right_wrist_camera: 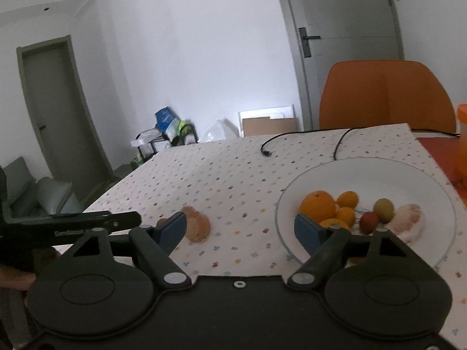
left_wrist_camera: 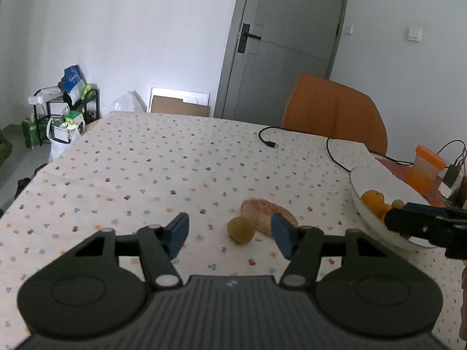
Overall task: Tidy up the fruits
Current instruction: 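Move both open tools back to the remaining kiwi and pomelo segment, then grasp the brown kiwi with the left tool while the right grasps the pink pomelo segment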
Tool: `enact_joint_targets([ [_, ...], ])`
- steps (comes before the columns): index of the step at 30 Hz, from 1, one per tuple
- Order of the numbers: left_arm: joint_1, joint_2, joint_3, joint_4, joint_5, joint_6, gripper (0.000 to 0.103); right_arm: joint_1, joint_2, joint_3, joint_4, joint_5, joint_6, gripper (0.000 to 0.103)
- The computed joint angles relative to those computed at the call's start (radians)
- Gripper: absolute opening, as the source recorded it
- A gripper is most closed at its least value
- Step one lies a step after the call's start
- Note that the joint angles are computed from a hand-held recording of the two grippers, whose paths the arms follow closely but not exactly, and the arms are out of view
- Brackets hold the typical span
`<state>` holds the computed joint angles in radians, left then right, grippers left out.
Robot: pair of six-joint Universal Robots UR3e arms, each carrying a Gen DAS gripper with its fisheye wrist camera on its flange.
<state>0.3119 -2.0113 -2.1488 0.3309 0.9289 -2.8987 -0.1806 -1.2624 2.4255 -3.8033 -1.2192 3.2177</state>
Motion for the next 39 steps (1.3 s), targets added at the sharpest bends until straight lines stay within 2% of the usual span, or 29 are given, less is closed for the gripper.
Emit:
enact_joint_targets([
  [8, -0.021, -0.063, 0.075, -0.039, -0.009, -0.016, 0.046, 0.044, 0.036, -0.118, 0.126, -0.021, -0.057, 0.07],
  [13, -0.038, -0.106, 0.124, -0.063, -0.012, -0.021, 0.045, 0.055, 0.056, -0.161, 0.167, -0.026, -0.069, 0.064],
  [16, -0.049, -0.126, 0.154, -0.09, -0.012, -0.02, 0.038, 0.07, 0.067, -0.192, 0.195, -0.039, -0.077, 0.063],
  [19, -0.056, -0.141, 0.175, -0.117, -0.011, -0.011, 0.024, 0.076, 0.077, -0.216, 0.214, -0.039, -0.082, 0.062],
  [39, 0.052, -0.091, 0.124, -0.114, -0.04, 0.001, 0.024, 0.173, 0.202, -0.441, 0.359, -0.075, -0.113, 0.061],
])
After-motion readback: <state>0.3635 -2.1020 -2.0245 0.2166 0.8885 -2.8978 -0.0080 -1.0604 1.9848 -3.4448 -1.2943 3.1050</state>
